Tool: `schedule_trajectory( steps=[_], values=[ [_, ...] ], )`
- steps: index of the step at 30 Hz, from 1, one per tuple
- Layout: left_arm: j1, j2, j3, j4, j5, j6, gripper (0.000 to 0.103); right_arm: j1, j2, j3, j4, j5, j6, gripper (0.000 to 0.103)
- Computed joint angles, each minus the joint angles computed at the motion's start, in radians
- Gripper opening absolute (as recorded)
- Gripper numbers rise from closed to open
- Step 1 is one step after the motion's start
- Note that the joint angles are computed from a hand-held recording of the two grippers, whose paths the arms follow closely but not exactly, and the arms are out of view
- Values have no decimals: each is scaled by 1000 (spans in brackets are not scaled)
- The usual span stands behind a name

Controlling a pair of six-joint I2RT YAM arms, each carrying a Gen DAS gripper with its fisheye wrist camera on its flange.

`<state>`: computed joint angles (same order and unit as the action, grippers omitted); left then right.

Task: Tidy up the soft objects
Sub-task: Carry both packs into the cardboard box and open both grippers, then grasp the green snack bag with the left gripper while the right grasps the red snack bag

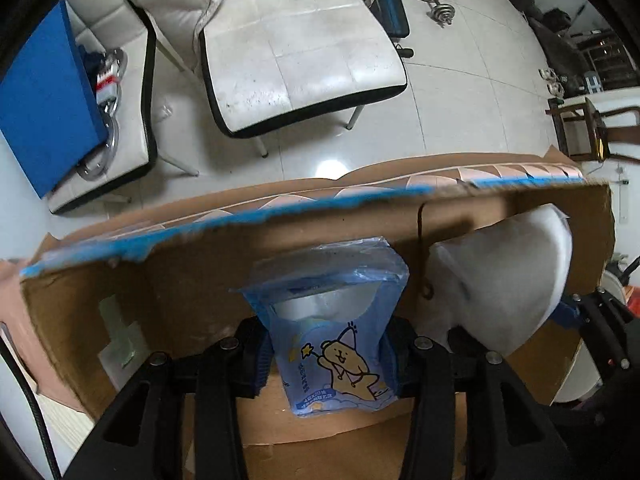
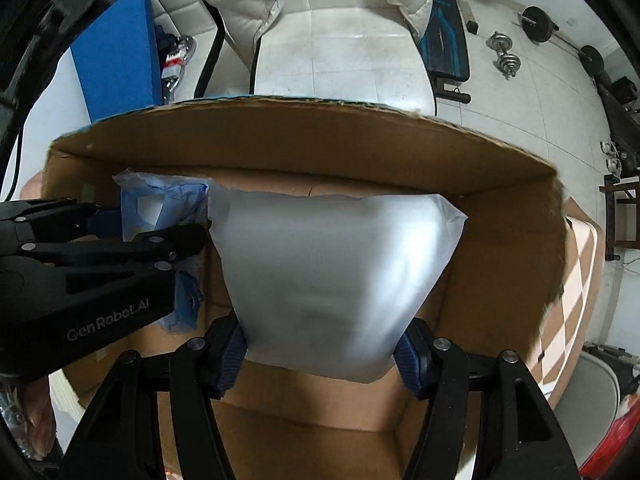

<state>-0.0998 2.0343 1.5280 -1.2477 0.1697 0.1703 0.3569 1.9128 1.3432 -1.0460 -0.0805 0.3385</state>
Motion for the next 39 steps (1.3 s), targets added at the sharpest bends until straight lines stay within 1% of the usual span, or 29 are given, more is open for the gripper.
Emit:
schedule_trajectory(
  steps=[2,4,5,6,7,8,9,11,12,17,24,27,29,32,34,36,39],
  values=[
    [1,17,12,-11,5,-29,49,-12,30,4,13,-8,-25,68],
    [1,22,21,-10,19,-45,71,-24,54,17,17,-23,-43,74],
    [-3,14,19,-1,11,-56,90,-34,61,18,22,-22,-49,78],
    [-3,-2,12,10,0,-62,93,-38,61,22,20,-21,-48,87],
    [1,-22,11,6,-4,-60,93,-39,54,25,14,-16,-44,95],
    [0,-27,7,11,-7,-64,95,-38,40,23,6,-11,-41,97],
    [2,-53,1,10,-17,-71,100,-37,28,24,-3,-8,-39,97],
    [2,-99,-20,23,-34,-79,101,-32,12,32,-23,4,-30,98],
    [1,-120,-30,24,-41,-84,101,-28,-2,32,-32,4,-25,103],
    [-2,-225,-75,2,-45,-83,101,-7,-92,10,-72,26,23,103],
    [8,-419,-114,-89,-54,-75,101,52,-290,-43,-137,57,119,103],
    [19,-523,-137,-133,-58,-72,101,99,-383,-53,-185,76,166,103],
    [34,-620,-163,-168,-73,-67,101,148,-448,-57,-225,103,206,103],
    [71,-760,-220,-223,-100,-72,101,242,-547,-57,-307,156,288,103],
    [143,-897,-306,-256,-120,-49,101,337,-625,-77,-361,189,381,103],
    [213,-1005,-398,-278,-124,10,101,426,-682,-106,-395,199,469,103],
    [309,-1118,-556,-300,-140,111,101,631,-771,-201,-436,219,675,103]
  ],
)
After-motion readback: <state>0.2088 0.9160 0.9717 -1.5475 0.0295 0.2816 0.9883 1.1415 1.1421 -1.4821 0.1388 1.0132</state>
